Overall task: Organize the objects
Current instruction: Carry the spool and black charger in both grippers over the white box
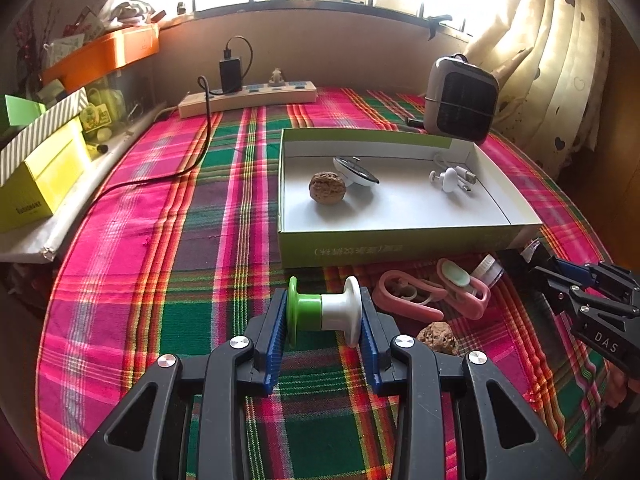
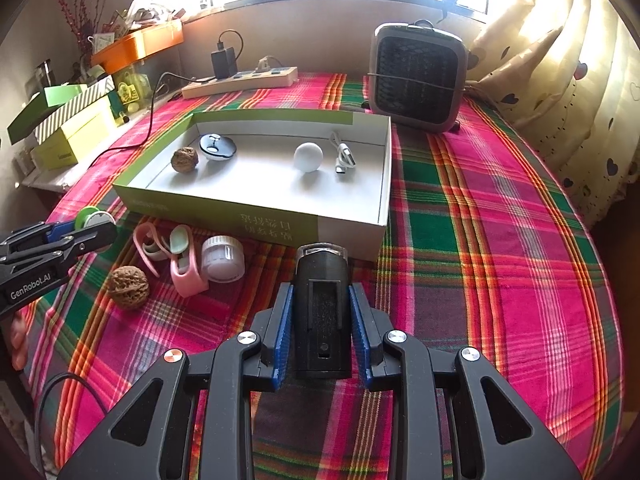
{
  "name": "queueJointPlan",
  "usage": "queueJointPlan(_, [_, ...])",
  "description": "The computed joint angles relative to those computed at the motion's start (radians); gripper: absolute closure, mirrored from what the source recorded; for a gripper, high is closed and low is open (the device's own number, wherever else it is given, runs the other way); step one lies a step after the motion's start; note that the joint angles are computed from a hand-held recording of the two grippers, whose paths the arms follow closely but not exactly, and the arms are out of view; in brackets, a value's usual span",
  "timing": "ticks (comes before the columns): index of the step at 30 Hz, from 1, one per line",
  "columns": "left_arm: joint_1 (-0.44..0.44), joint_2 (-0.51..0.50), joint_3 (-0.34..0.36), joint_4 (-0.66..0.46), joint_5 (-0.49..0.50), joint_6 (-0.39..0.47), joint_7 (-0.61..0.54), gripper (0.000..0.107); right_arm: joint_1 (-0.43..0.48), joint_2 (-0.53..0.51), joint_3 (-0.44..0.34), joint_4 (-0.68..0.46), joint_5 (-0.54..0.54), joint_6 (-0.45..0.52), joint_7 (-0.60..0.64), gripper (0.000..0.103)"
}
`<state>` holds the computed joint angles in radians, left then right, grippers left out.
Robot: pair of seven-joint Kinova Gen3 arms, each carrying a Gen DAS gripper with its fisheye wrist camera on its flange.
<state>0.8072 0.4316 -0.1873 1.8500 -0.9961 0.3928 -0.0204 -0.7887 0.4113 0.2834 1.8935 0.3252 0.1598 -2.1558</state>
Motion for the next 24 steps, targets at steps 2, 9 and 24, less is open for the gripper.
queueJointPlan(2, [0.012,-0.003,-0.006,0.003,-0.013,0.005,0.013,0.077,-0.010,-0.004,0.007,0.002,0.002,-0.003,-0.002,0.075])
queueJointPlan(9, [0.022,-0.026,0.002,0.022,-0.084,0.016,0.089,0.077,-0.010,-0.026,-0.001,0.009,-0.001,-0.015,0.011,0.075])
queueJointPlan(24, [-0.067,-0.054,0.092,-0.003,-0.120,0.010,0.068,0.077,0.078,-0.051,-0.102,-0.037,-0.035,-0.006,0.089,0.075])
